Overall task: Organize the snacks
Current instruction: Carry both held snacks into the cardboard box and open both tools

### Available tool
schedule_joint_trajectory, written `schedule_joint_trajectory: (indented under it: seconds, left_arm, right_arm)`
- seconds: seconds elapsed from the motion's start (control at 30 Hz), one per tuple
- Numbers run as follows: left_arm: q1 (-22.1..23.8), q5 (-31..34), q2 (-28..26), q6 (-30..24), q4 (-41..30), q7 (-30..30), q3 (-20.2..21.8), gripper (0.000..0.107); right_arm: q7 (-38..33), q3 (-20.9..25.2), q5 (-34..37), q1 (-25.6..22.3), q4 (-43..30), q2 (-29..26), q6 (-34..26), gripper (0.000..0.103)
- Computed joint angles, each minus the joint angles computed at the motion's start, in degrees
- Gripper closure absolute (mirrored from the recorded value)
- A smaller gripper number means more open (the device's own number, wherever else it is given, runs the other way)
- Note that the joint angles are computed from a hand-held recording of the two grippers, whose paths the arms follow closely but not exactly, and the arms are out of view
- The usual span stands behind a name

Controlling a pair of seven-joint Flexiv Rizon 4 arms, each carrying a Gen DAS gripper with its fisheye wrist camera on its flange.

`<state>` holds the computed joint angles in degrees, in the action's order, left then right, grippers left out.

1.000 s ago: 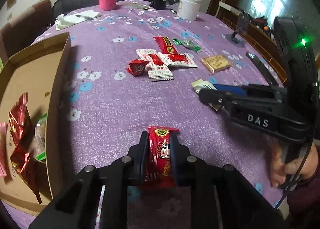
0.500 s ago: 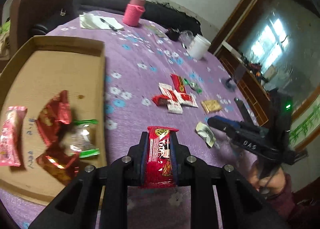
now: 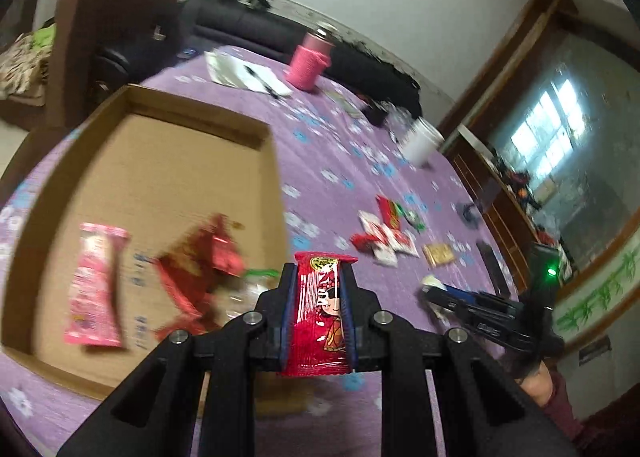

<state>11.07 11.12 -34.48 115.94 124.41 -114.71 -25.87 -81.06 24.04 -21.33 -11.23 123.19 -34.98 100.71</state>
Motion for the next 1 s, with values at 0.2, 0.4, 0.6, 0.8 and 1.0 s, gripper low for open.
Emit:
schedule_joint_trajectory:
  seconds: [0.2,0.4,0.6,0.8,1.0]
  left_arm:
    - [6.69,0.64,0.19,0.59,1.47,-3.33,-0.37,0.087]
    - [10.04,-0.4,-0.36,-2.45,-0.01,-3.27,0.13,0.087]
    - [9.4,-4.08,-0.85,-4.81,-1.23,-1.13,2.24,0.085]
    - [12.87,-3.22,-1.45,-2.07,0.38,-2.51,-0.72,0.058]
    - [10.71,-2.89,2.12,0.02,3.13,-4.85,1.48,0.042]
  right_arm:
    - [-0.48,9.77,-2.86,-5.28,-2.25,-0.1,-1.34,0.079]
    - [-3.02,16.06,-2.95,-1.49,-10.14,-4.51,-8.54,0.079]
    - [-3.08,10.74,-1.23,10.86,-19.51,-8.31,-13.97,0.079]
    - [-2.97,5.11,1.24,19.14,-26.5,-11.19,-18.34,0.078]
    - [-6.35,5.54,5.96,19.74,-27.68,-11.22,-18.58,0.072]
